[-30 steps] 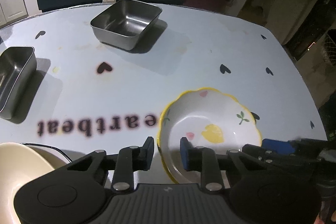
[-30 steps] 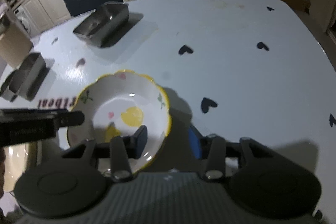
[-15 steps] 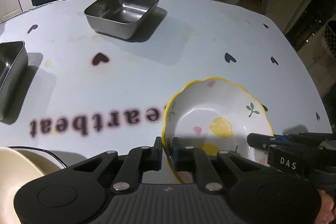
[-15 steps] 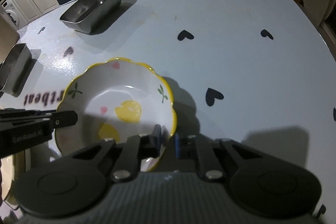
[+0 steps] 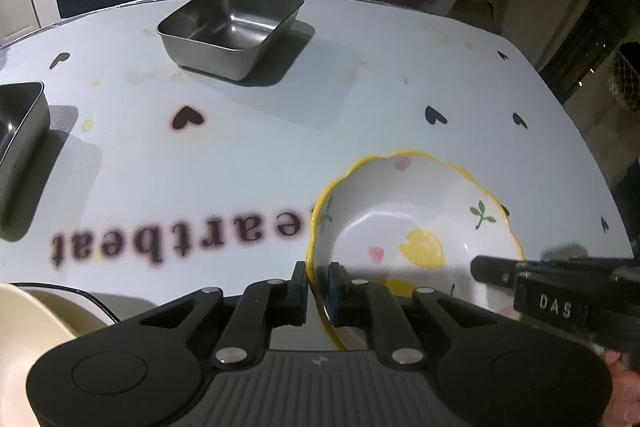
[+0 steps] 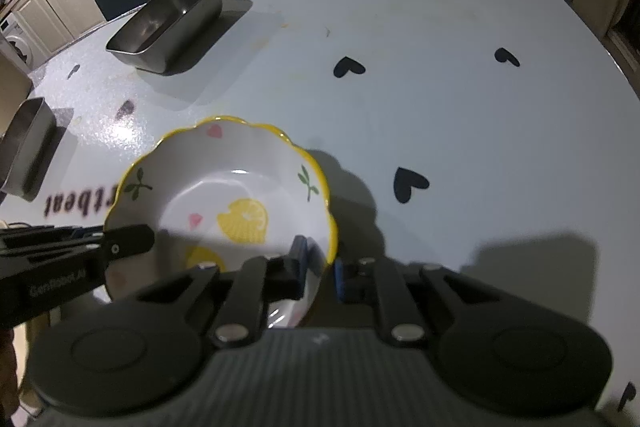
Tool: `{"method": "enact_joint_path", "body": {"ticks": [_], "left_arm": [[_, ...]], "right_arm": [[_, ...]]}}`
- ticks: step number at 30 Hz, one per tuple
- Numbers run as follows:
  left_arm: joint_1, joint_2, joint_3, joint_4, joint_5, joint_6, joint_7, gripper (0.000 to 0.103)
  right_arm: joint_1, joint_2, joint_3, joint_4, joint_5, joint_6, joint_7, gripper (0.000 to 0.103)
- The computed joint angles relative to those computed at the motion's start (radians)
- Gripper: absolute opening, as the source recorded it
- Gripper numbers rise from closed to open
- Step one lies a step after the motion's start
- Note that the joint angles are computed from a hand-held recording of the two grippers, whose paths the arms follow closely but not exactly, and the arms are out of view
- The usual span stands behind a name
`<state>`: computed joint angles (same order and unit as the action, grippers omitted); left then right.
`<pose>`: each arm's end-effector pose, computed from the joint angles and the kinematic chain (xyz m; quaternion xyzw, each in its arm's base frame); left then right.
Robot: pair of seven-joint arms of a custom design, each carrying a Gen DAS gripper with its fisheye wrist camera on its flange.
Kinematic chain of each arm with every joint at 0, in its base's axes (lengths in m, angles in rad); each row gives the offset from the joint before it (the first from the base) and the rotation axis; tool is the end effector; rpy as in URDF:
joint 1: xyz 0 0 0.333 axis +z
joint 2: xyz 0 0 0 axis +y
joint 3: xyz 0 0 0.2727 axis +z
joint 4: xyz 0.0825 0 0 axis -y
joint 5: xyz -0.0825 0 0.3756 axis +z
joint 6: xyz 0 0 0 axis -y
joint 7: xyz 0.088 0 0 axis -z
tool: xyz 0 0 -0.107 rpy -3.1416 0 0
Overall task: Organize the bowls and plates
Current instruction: 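Lift the lemon bowl with both grippers and carry it over the cream bowl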
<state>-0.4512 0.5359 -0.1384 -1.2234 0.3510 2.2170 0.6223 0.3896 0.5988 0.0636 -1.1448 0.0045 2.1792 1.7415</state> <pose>0.6182 -0.3708 0.4827 -0.7621 0.5928 -0.2244 0.1317 0.6626 0.3085 0.4692 -0.7744 0.5942 -0.0824 0.2011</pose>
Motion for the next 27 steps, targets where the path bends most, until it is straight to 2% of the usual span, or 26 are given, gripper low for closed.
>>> {"method": "enact_joint_path", "body": {"ticks": [6,13,21,27], "left_arm": [[-0.009,-0.039,0.009,-0.039,0.034,0.041,-0.039,0.009],[-0.011,-0.144,0.012,-0.143,0.112,0.106,-0.122,0.008],[0.016,-0.314,-0.021,-0.299,0.196,0.126,-0.205,0.008],[0.074,-0.503,-0.068,-0.506,0.227,0.154,-0.272,0.007]], "right_arm": [[-0.011,-0.054,0.007,-0.068,0.014,0.04,-0.013,0.014],[-0.021,-0.162,0.019,-0.182,0.034,0.141,-0.033,0.012],[-0.015,-0.29,0.038,-0.315,0.064,0.241,-0.015,0.012],[0.007,-0.373,0.059,-0.398,0.082,0.285,0.01,0.012]]}}
